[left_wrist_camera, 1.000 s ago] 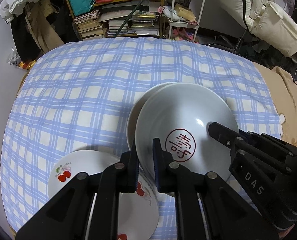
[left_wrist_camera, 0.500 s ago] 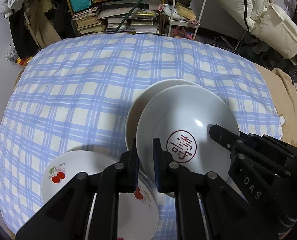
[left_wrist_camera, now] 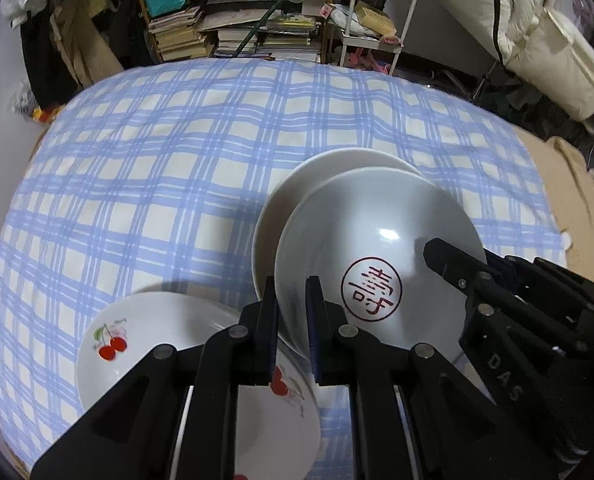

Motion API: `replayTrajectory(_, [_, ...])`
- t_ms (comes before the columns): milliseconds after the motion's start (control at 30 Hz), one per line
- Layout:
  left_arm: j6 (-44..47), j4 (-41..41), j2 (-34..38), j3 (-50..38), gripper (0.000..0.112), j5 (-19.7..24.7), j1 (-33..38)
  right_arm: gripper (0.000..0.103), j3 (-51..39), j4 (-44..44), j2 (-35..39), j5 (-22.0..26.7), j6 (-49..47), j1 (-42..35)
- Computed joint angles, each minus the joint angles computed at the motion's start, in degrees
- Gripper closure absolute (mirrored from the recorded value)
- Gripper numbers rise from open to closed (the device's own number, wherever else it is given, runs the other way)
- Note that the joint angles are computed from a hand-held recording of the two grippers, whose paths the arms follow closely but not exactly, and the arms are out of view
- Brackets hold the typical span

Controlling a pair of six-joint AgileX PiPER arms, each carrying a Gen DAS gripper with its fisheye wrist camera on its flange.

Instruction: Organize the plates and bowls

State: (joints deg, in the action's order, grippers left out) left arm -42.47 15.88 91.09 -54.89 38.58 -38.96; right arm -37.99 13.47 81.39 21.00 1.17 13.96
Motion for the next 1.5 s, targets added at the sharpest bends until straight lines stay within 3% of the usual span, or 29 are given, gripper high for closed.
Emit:
replayTrajectory(233, [-2.61, 3.80, -1.83, -0.38, 0.099, 1.63, -1.23, 0.085, 0.99, -9.37, -2.13, -1.74, 8.41, 1.68])
replayTrajectory(400, [-5.07, 6.94, -2.51, -1.62, 0.096, 4.74, -2.75, 0.082, 1.25, 1.26, -2.66, -1.59, -2.20, -1.17])
replayTrajectory(500, [-5.67, 7.70, -2.86, -1.72, 0.094, 5.91, -1.91, 0.069, 2.35, 9.45, -4.42, -2.18, -10.20, -2.91])
replayTrajectory(567, [-5.69, 7.85, -3.17, -1.59, 0.093, 6.37, -0.96, 0.053, 2.92, 14.35, -5.62, -2.06, -14.62, -4.19])
replayTrajectory(700, [-5.18, 8.31, -3.93, -1.10, 0.081, 6.73, 1.06, 0.047, 3.55, 15.91, -7.34, -1.71, -15.08, -6.15])
replayTrajectory(767, [-5.04, 9.16, -4.61, -0.66, 0.072, 6.60, 1.81, 0.028, 3.98, 19.87, -7.91, -1.20, -18.53, -8.59])
replayTrajectory(867, [-3.73, 9.01, -4.92, -0.52, 0.064, 5.94, 2.95, 0.009, 4.20, 27.78, -7.79, 1.04, -26.86, -14.25])
replayTrajectory(1033, [-0.02, 6.02, -4.07, -1.19, 0.050, 5.24, 5.52, 0.005, 3.47, 26.46, -4.77, 3.49, -26.68, -19.35])
replayTrajectory(1200, [2.00, 4.33, -2.76, -1.91, 0.050, 5.11, 6.08, 0.005, 2.52, 30.59, -0.75, 6.69, -30.45, -24.21])
replayTrajectory(1367, [5.35, 0.55, -2.78, -1.99, 0.049, 4.16, 6.78, 0.005, 0.53, 23.64, 3.08, 8.51, -24.39, -23.52])
replayTrajectory(1500, [5.88, 0.78, -1.44, -2.70, 0.048, 4.88, 6.03, 0.005, 0.29, 29.98, 5.83, 11.97, -31.74, -26.42])
